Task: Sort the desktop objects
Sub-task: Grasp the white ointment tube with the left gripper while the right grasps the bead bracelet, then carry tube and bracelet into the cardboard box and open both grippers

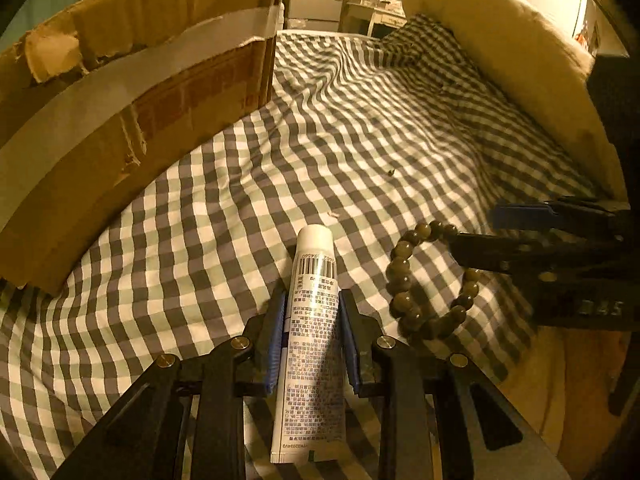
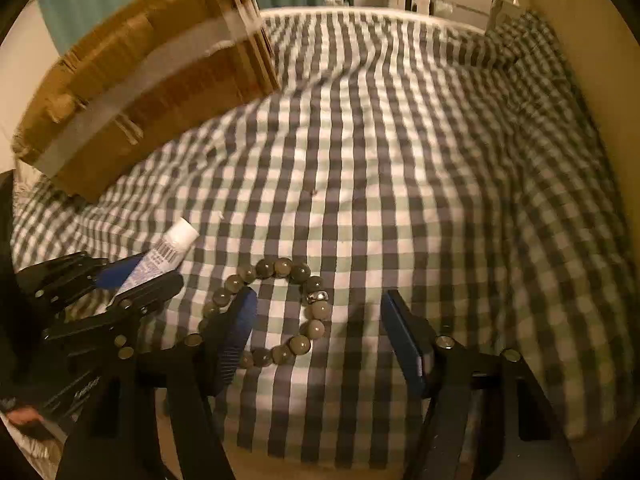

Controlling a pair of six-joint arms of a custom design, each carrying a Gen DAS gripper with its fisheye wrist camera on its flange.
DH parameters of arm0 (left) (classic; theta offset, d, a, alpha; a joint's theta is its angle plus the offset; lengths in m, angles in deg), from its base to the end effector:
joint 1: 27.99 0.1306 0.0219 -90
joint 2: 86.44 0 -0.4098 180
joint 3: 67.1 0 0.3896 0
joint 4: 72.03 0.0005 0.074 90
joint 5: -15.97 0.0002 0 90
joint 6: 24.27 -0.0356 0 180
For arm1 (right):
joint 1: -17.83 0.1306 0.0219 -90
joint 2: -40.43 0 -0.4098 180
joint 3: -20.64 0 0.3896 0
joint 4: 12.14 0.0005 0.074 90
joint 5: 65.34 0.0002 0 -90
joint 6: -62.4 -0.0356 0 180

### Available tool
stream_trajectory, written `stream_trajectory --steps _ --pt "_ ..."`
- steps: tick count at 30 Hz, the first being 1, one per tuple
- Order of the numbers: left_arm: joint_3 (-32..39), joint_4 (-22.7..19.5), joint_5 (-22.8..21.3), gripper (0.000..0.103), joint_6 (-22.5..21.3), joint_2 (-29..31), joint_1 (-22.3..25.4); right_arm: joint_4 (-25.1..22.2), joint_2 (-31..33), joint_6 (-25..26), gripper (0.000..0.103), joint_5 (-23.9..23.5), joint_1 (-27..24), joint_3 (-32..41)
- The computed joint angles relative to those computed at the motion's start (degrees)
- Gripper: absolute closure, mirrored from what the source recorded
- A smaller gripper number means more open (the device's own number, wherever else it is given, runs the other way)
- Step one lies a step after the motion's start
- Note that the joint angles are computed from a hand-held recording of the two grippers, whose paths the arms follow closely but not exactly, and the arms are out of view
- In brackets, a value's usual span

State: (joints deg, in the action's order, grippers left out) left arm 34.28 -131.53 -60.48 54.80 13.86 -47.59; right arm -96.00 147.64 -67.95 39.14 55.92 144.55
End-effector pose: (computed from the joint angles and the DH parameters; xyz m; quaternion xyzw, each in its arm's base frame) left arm 0.5071 -0.1899 0.4485 0.2825 0.9134 -0.1336 0.2609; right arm 0.4452 0.3370 0.5340 0.0441 0.9717 0.0285 0.2303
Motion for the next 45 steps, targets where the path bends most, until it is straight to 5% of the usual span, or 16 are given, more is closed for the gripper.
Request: stream_trajectory --steps 5,9,23,31,39,45 --pt "-0.4 0.3 0.3 0.077 0.2 0.0 0.3 -3.4 3.0 1.0 0.070 -0.2 0.2 2.3" --pt "-0.8 1.0 -0.1 0.077 0.0 -0.4 0.2 -4.7 3.5 2.1 0.090 1.4 1.0 2.9" --pt "-4.3 6.8 -9.1 0.077 5.0 -7.6 -1.4 1.8 -0.5 3.4 0.091 3.7 3.7 2.1" --pt "-0.7 5.2 -11.6 0.077 8.2 -8.3 -1.4 3.5 -2.2 2.7 0.091 2.2 4.1 5.4" --pt "4.2 4.6 -11.4 0.077 9.3 -7.7 0.1 2.2 0.6 5.9 0.091 2.5 5.1 15.5" --pt "8.9 3.9 -13.2 0.077 9.9 -6.3 1.8 -1.1 8.4 11.4 0.091 2.8 5.1 31.8"
